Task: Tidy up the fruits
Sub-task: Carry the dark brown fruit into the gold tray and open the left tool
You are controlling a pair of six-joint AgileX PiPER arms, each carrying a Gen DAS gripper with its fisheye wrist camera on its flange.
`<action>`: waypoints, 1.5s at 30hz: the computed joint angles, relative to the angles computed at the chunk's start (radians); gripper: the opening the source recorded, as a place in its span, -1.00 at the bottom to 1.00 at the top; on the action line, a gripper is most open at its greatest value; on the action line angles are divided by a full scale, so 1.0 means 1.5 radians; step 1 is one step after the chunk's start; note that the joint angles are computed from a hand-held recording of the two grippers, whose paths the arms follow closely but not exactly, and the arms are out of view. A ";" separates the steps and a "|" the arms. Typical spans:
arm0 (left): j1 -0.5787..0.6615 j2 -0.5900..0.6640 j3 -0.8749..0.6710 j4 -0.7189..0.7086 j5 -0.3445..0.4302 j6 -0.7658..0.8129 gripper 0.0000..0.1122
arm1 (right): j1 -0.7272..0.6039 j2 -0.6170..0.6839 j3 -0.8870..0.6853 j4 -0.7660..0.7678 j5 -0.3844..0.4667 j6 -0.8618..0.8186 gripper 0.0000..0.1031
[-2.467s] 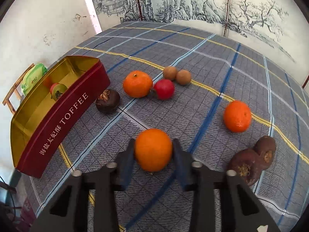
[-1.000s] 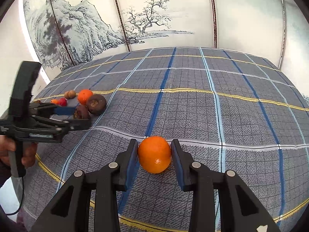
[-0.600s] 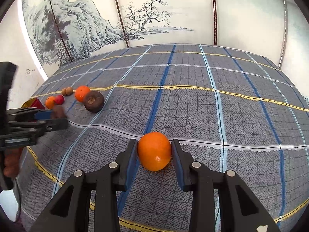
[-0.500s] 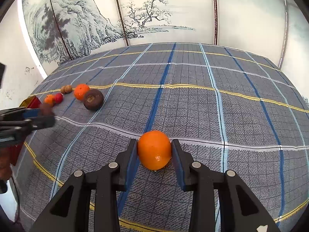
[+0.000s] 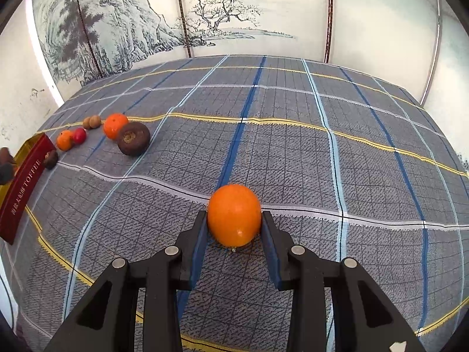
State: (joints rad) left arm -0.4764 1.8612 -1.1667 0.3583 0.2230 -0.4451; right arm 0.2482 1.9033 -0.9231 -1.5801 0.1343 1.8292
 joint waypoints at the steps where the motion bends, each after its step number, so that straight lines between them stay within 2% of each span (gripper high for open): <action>1: 0.006 -0.008 0.010 0.008 -0.004 -0.008 -0.23 | 0.002 0.000 -0.001 0.013 0.003 -0.013 -0.35; 8: 0.039 -0.056 0.076 0.113 -0.021 -0.112 -0.23 | 0.011 0.004 -0.006 0.059 0.019 -0.060 -0.35; 21: 0.102 -0.099 0.150 0.172 -0.039 -0.165 -0.23 | 0.020 0.011 -0.015 0.090 0.032 -0.096 -0.32; 37: 0.184 -0.089 0.178 0.333 -0.041 -0.299 -0.23 | 0.022 0.011 -0.015 0.093 0.035 -0.098 -0.32; 45: 0.212 -0.061 0.170 0.375 -0.040 -0.326 -0.23 | 0.023 0.012 -0.016 0.096 0.036 -0.101 -0.32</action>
State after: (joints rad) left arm -0.1590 1.7703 -0.9112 0.9211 0.1627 -0.9345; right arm 0.2820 1.9214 -0.9472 -1.4369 0.1891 1.6771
